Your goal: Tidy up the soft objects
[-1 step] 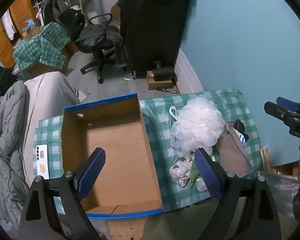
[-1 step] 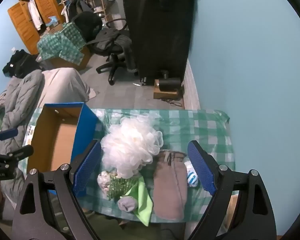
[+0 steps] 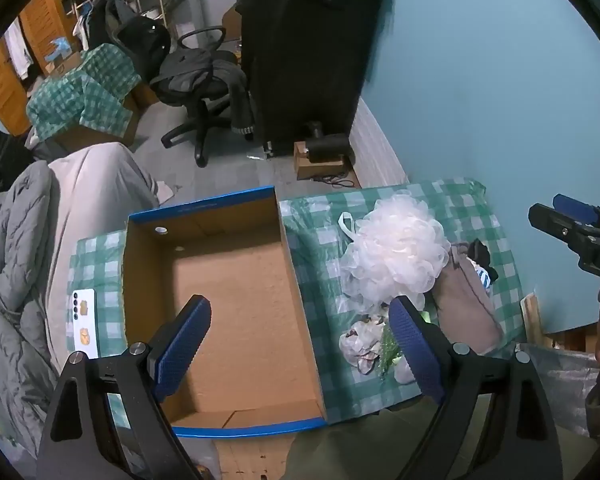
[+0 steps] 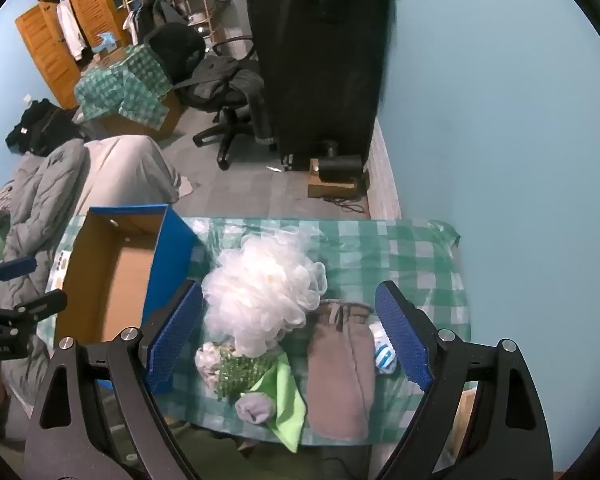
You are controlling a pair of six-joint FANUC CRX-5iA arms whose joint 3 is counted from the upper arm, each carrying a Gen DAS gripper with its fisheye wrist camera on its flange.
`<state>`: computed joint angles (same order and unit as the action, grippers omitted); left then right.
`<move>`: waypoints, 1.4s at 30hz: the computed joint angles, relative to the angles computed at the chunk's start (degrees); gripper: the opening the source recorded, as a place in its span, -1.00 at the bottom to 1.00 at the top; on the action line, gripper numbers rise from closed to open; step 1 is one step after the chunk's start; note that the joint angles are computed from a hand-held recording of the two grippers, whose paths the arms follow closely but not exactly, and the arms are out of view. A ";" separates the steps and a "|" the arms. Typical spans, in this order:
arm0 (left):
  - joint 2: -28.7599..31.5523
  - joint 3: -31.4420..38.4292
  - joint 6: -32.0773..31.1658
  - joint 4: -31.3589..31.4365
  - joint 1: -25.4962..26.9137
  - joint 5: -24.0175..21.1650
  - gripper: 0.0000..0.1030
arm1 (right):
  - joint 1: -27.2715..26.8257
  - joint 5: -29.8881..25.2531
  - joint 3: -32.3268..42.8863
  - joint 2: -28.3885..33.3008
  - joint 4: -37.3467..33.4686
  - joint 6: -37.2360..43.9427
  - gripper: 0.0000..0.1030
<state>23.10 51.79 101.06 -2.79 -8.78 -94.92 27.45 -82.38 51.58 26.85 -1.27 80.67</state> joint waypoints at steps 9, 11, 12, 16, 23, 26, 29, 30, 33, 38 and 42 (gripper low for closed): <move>0.24 -0.37 1.11 0.08 -0.35 0.37 0.78 | -0.09 0.14 0.44 0.38 -0.09 0.18 0.69; 0.53 0.06 1.68 -0.13 -0.61 0.27 0.78 | -0.81 -1.34 2.53 1.60 -1.32 0.39 0.69; 0.61 0.13 1.55 0.12 -0.51 0.18 0.78 | -0.81 -1.42 2.50 1.57 -1.33 0.36 0.69; 0.57 0.17 1.42 -0.05 -0.40 0.14 0.78 | -0.73 -1.37 2.10 1.34 -1.06 0.15 0.69; 1.94 2.58 1.67 -0.35 -0.77 -1.21 0.78 | -0.67 -0.96 1.04 0.74 -0.87 -0.13 0.69; 1.91 2.49 1.78 -0.36 -0.83 -1.15 0.78 | -0.71 -0.63 0.24 0.28 -0.93 -0.11 0.69; 2.37 3.18 1.83 -0.16 -0.90 -1.63 0.78 | -0.99 -1.18 1.10 0.78 -1.32 0.06 0.69; 2.07 2.63 1.77 -0.19 -0.89 -1.32 0.78 | -1.07 -1.19 1.15 0.82 -1.43 0.12 0.69; 1.77 2.09 1.94 -0.17 -0.85 -0.93 0.78 | -1.15 -1.32 1.40 0.97 -1.56 0.24 0.69; 2.13 2.69 1.97 -0.23 -0.97 -1.29 0.78 | -1.22 -1.70 1.84 1.15 -1.75 0.19 0.69; 2.13 2.65 1.90 -0.16 -0.96 -1.26 0.78 | -1.47 -1.59 1.81 1.19 -1.94 0.47 0.69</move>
<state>25.23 54.44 102.96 -2.95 -9.74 -96.18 25.99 -83.97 53.39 28.03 -3.22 81.14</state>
